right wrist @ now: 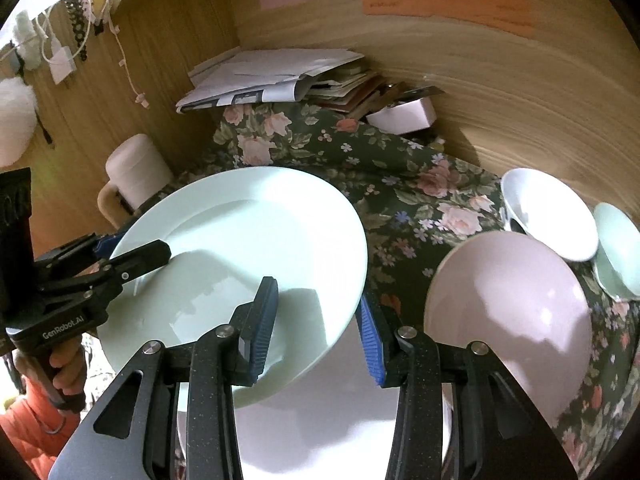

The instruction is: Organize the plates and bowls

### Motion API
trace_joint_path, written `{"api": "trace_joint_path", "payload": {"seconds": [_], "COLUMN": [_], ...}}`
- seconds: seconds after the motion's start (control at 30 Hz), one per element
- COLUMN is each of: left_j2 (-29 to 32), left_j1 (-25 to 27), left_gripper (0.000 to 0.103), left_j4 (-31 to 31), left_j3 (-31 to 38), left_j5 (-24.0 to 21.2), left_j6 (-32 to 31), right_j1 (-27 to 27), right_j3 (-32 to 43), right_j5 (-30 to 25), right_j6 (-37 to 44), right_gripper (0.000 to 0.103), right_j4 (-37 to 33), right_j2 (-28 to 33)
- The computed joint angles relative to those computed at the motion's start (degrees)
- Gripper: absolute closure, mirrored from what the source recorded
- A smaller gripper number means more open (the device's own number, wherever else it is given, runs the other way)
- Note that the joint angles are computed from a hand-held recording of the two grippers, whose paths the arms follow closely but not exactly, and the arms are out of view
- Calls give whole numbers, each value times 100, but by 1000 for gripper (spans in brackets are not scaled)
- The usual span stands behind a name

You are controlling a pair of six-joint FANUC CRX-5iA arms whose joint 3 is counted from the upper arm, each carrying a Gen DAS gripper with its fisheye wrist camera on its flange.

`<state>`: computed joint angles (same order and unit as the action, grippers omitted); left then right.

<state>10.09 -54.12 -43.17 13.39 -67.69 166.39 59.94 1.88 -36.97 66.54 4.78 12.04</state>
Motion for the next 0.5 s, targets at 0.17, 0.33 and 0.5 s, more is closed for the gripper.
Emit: {"api": "trace_joint_path", "payload": {"seconds": [0.17, 0.33, 0.5], "left_j2": [93, 180, 252], "left_j1": [-138, -271, -379], "left_gripper": [57, 57, 57], "left_j4": [-17, -34, -36], "left_j3": [133, 253, 334], "left_j5": [-85, -172, -197], "left_j6": [4, 6, 24], "right_j1": [55, 80, 89], "right_j3": [-380, -709, -983], "right_j5": [167, 306, 412], "right_j6": [-260, -474, -640], "right_gripper": [67, 67, 67], "right_j4": [248, 372, 466], "right_j2": [-252, -481, -670]}}
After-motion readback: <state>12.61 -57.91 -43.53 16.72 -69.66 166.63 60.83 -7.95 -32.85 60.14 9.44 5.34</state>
